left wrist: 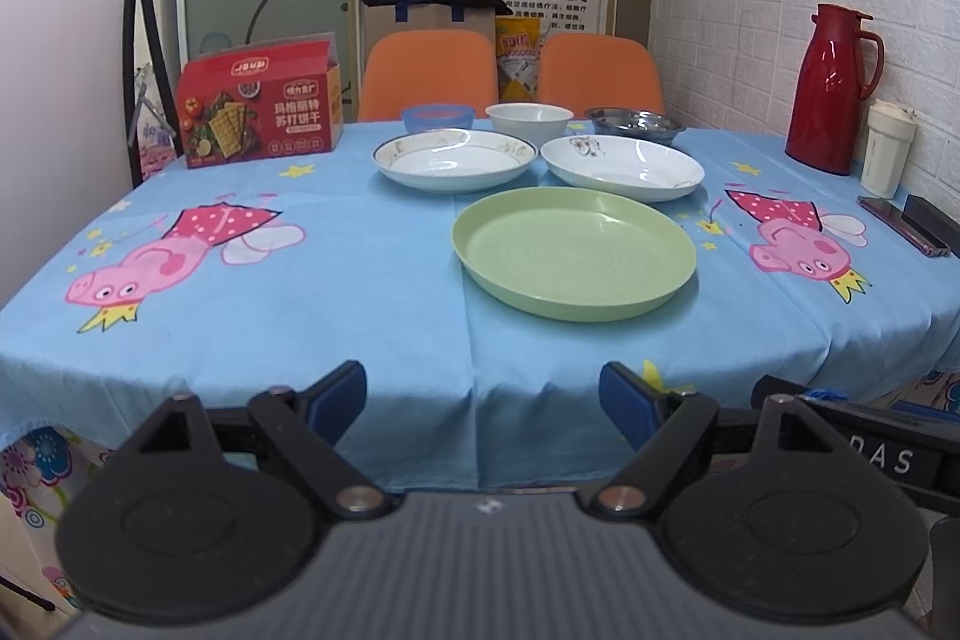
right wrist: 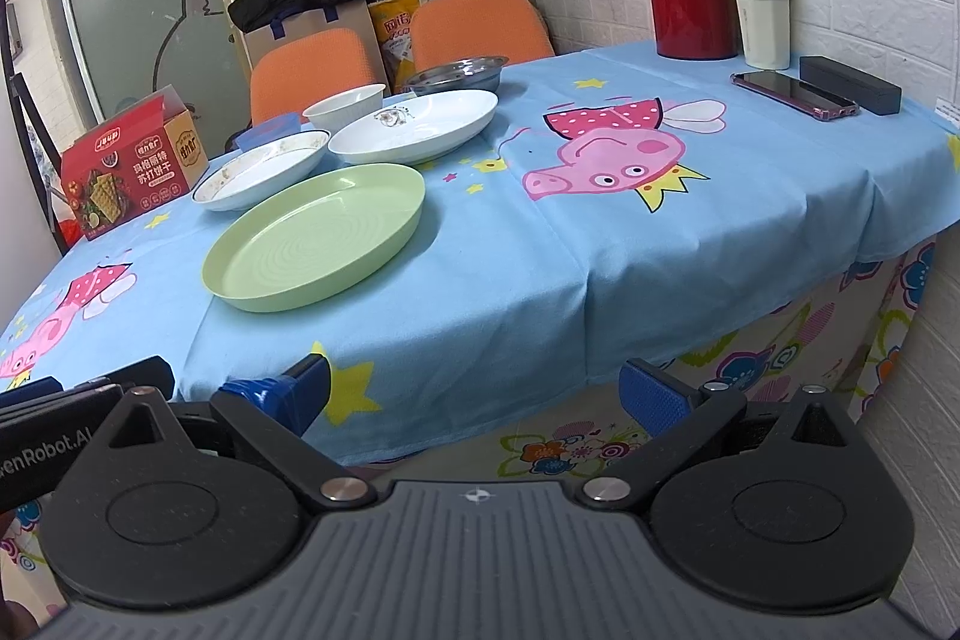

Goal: Organize plates and bowls

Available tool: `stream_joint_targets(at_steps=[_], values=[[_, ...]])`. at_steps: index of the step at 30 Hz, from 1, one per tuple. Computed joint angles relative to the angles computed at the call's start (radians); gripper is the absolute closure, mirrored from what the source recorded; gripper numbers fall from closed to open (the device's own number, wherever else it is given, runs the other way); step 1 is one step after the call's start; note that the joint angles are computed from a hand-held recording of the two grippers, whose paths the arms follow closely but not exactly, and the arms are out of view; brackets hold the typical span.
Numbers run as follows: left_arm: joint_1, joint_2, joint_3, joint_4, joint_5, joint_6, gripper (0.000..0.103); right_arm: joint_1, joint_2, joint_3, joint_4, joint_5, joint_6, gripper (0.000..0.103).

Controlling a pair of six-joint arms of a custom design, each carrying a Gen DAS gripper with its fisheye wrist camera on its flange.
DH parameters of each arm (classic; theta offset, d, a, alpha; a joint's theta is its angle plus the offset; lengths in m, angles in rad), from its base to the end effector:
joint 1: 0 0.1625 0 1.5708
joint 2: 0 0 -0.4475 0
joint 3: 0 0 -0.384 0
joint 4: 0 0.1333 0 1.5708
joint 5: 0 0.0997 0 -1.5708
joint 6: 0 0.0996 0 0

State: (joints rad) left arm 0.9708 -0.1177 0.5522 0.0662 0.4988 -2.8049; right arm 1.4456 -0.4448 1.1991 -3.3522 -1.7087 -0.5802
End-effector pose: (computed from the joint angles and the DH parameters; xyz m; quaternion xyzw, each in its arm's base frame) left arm -0.2620 -0.7739 -0.0569 0.1015 0.7775 -0.4923 0.3780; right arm 0.0163 -0.8283 0.1264 0.1630 -0.8542 0.4392 0.2256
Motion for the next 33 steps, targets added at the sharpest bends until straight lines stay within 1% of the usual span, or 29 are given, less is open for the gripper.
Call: stream_joint_targets(at_steps=[27, 33], values=[[0.003, 0.006, -0.017, 0.036, 0.006, -0.029, 0.021, 0.001, 0.003, -0.006, 0.009, -0.007, -0.003, 0.013], [0.007, 0.018, -0.05, 0.081, 0.016, -0.047, 0.021, 0.0, 0.002, -0.005, 0.008, -0.006, -0.003, 0.013]])
